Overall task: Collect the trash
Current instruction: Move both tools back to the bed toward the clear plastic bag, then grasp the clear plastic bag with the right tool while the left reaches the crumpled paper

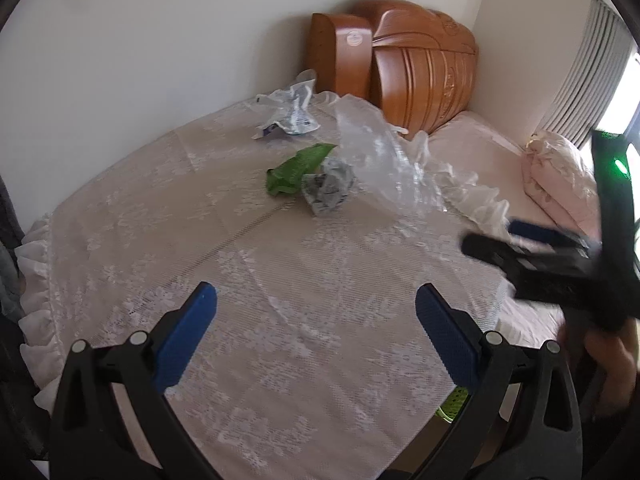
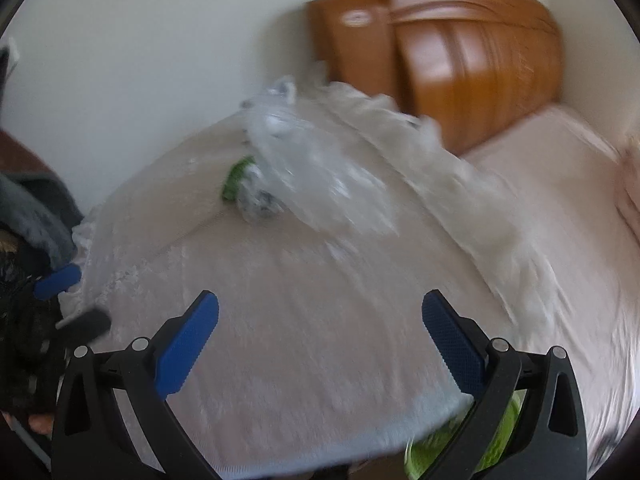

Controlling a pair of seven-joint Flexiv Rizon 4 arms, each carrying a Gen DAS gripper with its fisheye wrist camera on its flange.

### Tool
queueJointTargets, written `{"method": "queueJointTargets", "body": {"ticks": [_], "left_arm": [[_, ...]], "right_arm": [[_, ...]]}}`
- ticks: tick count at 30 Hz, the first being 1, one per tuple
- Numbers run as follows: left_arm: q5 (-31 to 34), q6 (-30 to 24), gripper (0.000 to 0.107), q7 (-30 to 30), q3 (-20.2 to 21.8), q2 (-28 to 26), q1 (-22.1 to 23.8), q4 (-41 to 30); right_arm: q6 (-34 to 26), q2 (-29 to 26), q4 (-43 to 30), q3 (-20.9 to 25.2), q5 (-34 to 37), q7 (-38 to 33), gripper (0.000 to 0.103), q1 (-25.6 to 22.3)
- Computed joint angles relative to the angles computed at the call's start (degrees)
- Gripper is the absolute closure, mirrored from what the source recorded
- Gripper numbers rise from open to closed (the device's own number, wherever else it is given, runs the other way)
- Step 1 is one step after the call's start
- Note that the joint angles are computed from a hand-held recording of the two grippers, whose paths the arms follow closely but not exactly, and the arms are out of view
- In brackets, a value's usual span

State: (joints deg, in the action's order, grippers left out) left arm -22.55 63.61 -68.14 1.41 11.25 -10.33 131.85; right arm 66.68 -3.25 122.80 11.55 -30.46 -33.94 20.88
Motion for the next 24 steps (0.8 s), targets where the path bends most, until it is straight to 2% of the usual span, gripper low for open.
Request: {"method": "queueJointTargets", "body": {"ticks": [7,10,12,14,17,19,24], "left_arm": [[0.5,-0.5,0.011,0.4,0.0,-3.4,1.5,-1.7],[1.2,-0.7,0.011,0.0,-0.2,-4.8,2.2,-2.6],[1.6,-0.9,0.011,-0.4,-0.4,-5.6,2.6,-3.3],[1.5,-1.0,0.011,-0.7,-0.7,-6.6,2.8,-4.0],[1.3,-0.9,0.011,-1.8,-1.3,-8.4,2.7,-5.2],[1.2,-0.6,0.011,-3.0,-2.0,-9.9,2.5,-6.3],[2.4,0.5,0.011,-9.8,-3.9,-15.2,1.5,-10.6]], "right_arm": [[-8.0,-11.7,-11.3,-4.4,-8.1,-7.0,0.002,2.3],[-8.2,-14.4,-12.9,-6.1,-10.5,-8.1,0.003,2.5],[-7.3,-15.3,-13.6,-5.8,-7.5,-10.5,0.017,1.3],[-6.3,-16.3,-15.0,-4.1,-0.1,-14.4,0.041,-0.8],[-3.0,-15.5,-14.2,-3.7,6.2,-15.5,0.054,-2.4],[-1.1,-14.4,-13.1,-3.7,8.9,-15.6,0.058,-3.0],[2.9,-9.8,-8.7,-4.0,11.5,-14.3,0.058,-3.8]]}}
